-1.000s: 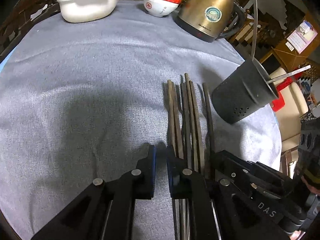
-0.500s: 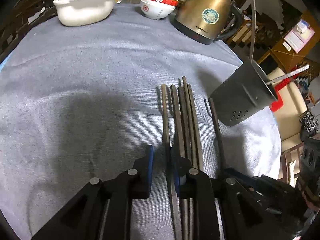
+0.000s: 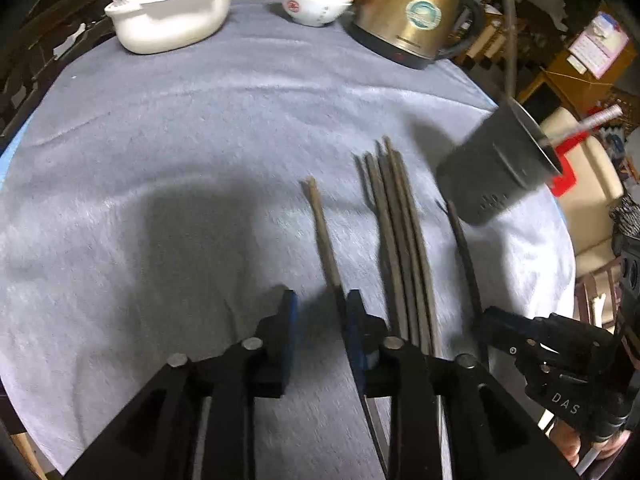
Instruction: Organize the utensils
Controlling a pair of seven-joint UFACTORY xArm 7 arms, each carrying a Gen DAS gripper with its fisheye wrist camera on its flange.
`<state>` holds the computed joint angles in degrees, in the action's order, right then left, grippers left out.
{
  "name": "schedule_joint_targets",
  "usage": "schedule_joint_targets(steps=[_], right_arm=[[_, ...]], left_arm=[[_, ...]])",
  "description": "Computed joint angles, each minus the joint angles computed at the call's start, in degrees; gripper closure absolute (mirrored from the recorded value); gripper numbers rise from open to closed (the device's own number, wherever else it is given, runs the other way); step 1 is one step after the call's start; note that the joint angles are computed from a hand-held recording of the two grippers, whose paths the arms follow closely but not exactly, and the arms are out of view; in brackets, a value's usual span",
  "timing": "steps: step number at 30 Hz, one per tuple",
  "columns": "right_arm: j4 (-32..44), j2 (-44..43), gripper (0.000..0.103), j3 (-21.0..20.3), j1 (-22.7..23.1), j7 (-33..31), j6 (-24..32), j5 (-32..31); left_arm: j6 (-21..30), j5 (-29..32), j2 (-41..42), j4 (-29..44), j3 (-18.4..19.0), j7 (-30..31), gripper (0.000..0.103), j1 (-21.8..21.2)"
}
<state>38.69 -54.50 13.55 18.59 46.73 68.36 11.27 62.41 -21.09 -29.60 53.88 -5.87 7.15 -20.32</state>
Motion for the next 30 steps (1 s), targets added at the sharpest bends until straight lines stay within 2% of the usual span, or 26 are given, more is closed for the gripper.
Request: schedule_joint_targets(steps=[2, 9, 12, 14, 17, 20, 26, 30], right_arm=[[0.47, 1.83, 0.075, 0.47, -1.29, 0.0, -1.0, -1.67], [2.35, 7.39, 0.077, 2.13, -4.05, 1.05, -4.07, -7.94], [4.3, 9.77, 0.094, 2.55, -4.05, -0.18, -2.2, -10.64], [3.74, 9.14, 0.096, 1.81, -3.42, -0.39, -2.54, -10.2], [1.97, 5.24, 0.096, 0.29, -2.38, -0.89, -3.58, -8.92], [0.96, -0.1, 0.096, -1.39, -1.48, -2.05, -4.91, -6.92], [2.39, -7.98, 0.096, -2.28, -2.22, -4.49, -7.13, -4.97], [4.2, -11.83, 0.096, -1.03, -4.28, -5.42, -10.13, -5.49]], left_arm=[[0.04, 0.56, 1.83, 1.56, -0.34, -1.04, 0.072, 0.42], [-0.5, 2.36, 5.93, 5.08, -1.85, -4.52, 0.073, 0.8], [-0.87, 2.95, 6.73, 5.41, -2.2, -4.76, 0.095, 0.38], [-1.27, 3.39, 6.28, 5.03, -2.27, -4.84, 0.096, 0.27], [-2.89, 4.98, 3.87, 3.53, -2.63, -4.99, 0.098, 0.36], [-3.4, 3.72, 0.36, 3.05, -1.3, -4.11, 0.098, -0.28], [-2.7, 2.17, -3.79, 7.24, -0.29, -2.94, 0.098, -0.96], [-3.35, 1.33, -4.85, 11.64, -0.31, -2.63, 0.098, -1.42]])
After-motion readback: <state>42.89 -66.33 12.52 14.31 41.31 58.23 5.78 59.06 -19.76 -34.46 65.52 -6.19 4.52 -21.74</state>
